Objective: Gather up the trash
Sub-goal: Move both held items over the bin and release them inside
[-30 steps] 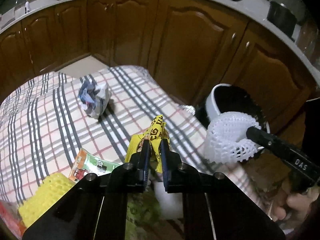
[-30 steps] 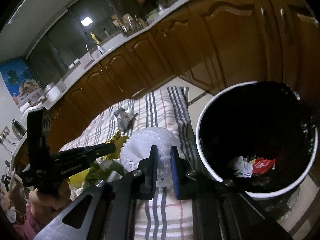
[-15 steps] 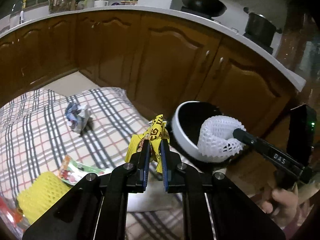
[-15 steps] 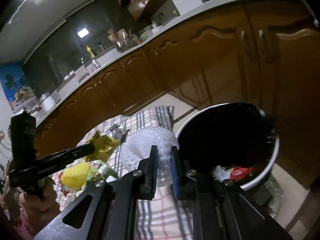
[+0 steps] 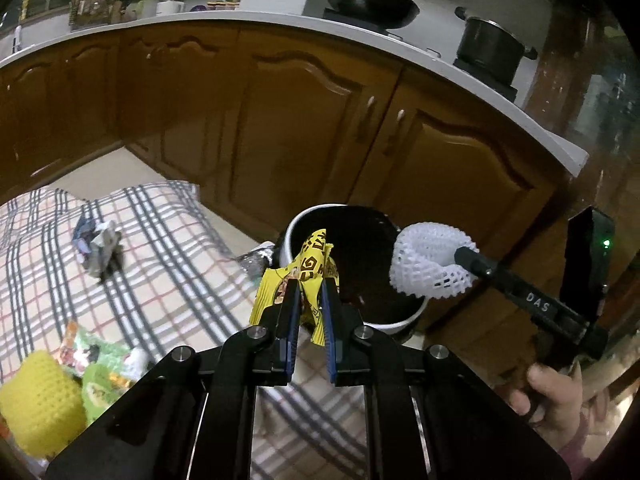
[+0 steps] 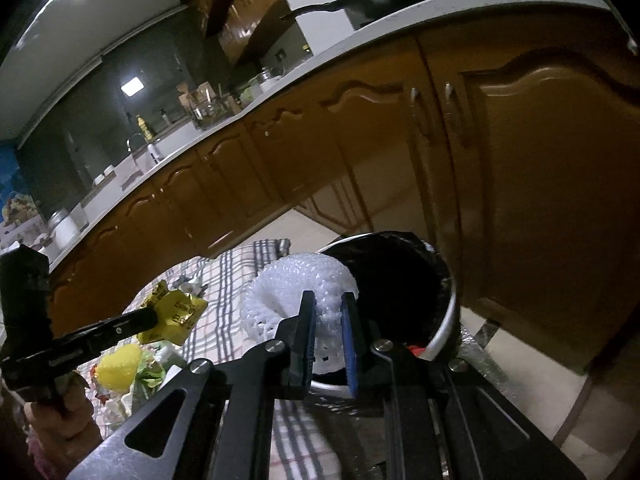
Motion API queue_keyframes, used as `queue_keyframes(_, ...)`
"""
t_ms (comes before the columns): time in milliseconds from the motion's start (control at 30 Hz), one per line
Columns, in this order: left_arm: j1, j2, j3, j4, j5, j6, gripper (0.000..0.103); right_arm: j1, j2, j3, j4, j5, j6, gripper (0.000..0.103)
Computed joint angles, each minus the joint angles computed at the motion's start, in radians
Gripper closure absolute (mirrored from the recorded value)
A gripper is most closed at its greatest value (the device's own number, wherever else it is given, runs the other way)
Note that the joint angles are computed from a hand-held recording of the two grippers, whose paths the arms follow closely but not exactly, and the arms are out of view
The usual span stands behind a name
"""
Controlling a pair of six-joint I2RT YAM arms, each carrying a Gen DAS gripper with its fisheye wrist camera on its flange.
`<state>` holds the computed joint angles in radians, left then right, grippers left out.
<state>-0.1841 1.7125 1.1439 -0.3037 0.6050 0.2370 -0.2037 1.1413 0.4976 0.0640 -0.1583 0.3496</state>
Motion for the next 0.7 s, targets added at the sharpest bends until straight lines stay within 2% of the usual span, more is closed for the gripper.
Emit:
queue_keyframes(400,-0.108,0.134,0.132,-0.018,-0.054,-0.081,0.093,-0.054,0.119,0.063,0.007,0.007,-0.048,0.091)
queue_keyframes(700,-0.180,0.247,0.252,-0.053,-0.135,-0.076,0.093,-0.074,0.276,0.164,-0.015,0.001,-0.090,0.090)
